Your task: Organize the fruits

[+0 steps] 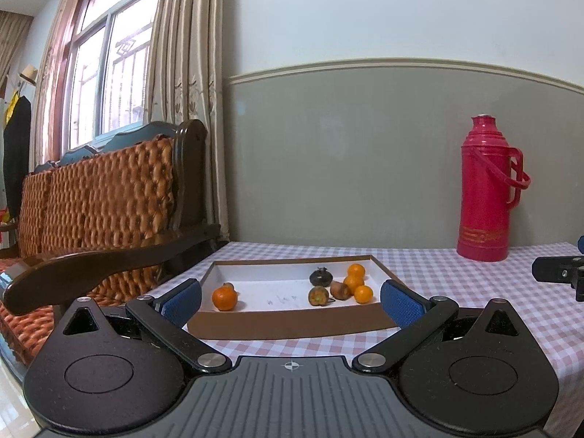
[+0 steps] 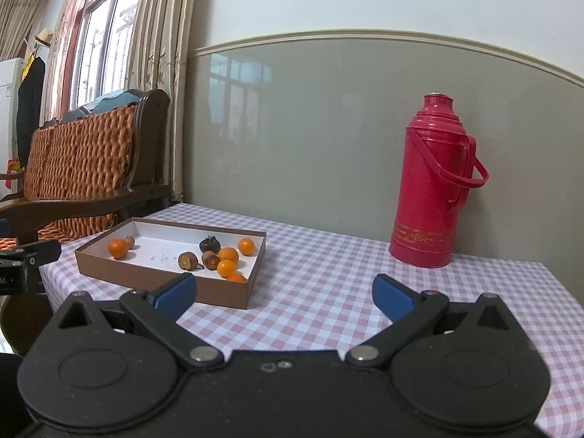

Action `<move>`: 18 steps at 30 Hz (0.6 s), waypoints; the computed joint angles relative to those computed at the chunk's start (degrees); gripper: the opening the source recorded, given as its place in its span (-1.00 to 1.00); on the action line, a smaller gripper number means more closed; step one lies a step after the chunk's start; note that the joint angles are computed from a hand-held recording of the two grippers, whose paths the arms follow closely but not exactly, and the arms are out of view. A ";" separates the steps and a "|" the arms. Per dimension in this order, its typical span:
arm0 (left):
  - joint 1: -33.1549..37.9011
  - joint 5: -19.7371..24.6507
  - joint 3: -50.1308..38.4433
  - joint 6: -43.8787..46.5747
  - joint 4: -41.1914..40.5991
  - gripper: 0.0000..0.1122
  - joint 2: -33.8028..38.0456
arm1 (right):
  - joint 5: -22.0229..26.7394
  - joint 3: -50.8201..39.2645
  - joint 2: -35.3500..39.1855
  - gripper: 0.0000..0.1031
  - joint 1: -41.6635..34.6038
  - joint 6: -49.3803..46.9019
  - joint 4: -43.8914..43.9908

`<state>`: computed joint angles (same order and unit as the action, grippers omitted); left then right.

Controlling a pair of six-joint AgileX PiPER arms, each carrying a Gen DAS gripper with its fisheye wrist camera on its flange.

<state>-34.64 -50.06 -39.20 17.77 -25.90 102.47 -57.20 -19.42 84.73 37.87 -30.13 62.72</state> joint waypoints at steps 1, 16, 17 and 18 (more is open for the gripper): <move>-0.01 0.00 -0.04 0.03 -0.01 0.84 -0.01 | 0.13 -0.03 -0.06 0.88 -0.03 -0.09 0.13; 0.06 0.45 -0.33 -0.20 0.10 0.84 -0.02 | 0.25 -0.01 -0.02 0.88 0.02 0.21 0.01; 0.11 0.55 -0.32 -0.28 0.22 0.84 -0.06 | 0.21 0.03 -0.12 0.88 0.11 0.16 0.10; 0.03 0.53 -0.33 -0.20 0.05 0.84 -0.05 | 0.25 0.04 -0.18 0.88 0.05 0.17 0.03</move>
